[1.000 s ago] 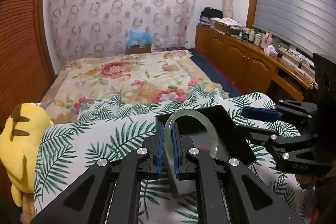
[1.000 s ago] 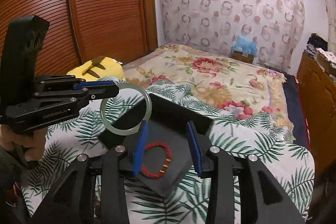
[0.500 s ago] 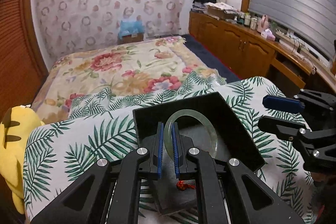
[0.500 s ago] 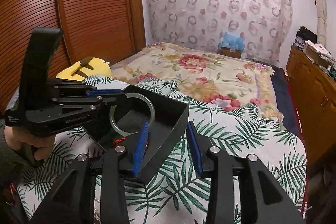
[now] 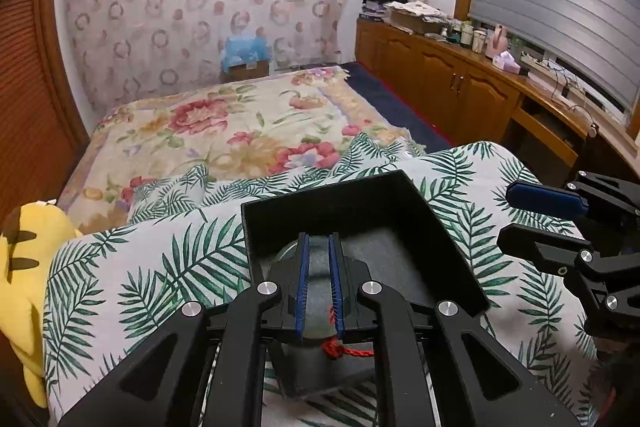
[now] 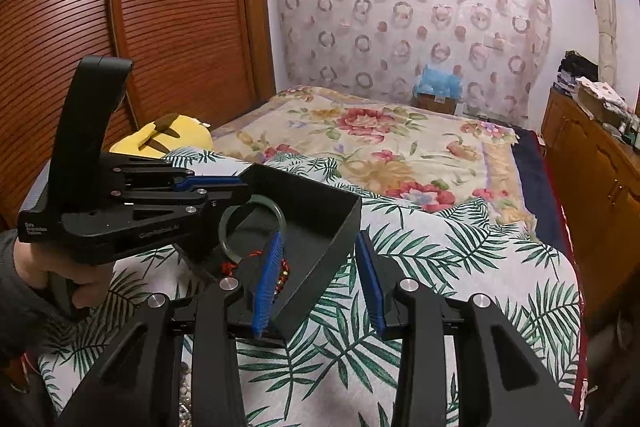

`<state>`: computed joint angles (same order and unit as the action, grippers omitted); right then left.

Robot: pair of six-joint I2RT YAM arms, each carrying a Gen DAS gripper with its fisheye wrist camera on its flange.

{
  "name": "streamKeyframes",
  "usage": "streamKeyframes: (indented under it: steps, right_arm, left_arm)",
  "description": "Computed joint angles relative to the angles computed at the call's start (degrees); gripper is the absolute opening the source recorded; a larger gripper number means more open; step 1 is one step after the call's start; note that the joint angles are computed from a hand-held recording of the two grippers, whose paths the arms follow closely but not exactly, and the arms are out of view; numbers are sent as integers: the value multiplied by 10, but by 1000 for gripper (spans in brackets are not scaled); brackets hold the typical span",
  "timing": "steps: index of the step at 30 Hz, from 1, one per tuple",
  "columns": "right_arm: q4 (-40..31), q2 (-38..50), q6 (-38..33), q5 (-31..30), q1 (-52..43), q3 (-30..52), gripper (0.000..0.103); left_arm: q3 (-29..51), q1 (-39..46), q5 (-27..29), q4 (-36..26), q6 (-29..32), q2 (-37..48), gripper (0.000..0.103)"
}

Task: Organize jewelry
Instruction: 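Lower the jade bangle into the black box and open the left tool, then grasp a brown bead bracelet with the left tool while the right tool reaches the pearls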

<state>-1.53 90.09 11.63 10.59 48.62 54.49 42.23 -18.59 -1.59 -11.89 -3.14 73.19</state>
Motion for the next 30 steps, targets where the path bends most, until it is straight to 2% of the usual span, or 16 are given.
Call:
streamKeyframes:
  steps: [22, 27, 30]
  right_arm:
    - [-31, -107, 68, 132, 117, -64, 40]
    - [-44, -123, 83, 156, 142, -77, 40]
    - [-52, -133, 96, 170, 156, -88, 40]
  left_arm:
    - [-108, -52, -36, -113, -36, -257, 9]
    - [-133, -61, -42, -144, -50, -312, 17]
    - [-148, -73, -52, -167, -62, -347, 17]
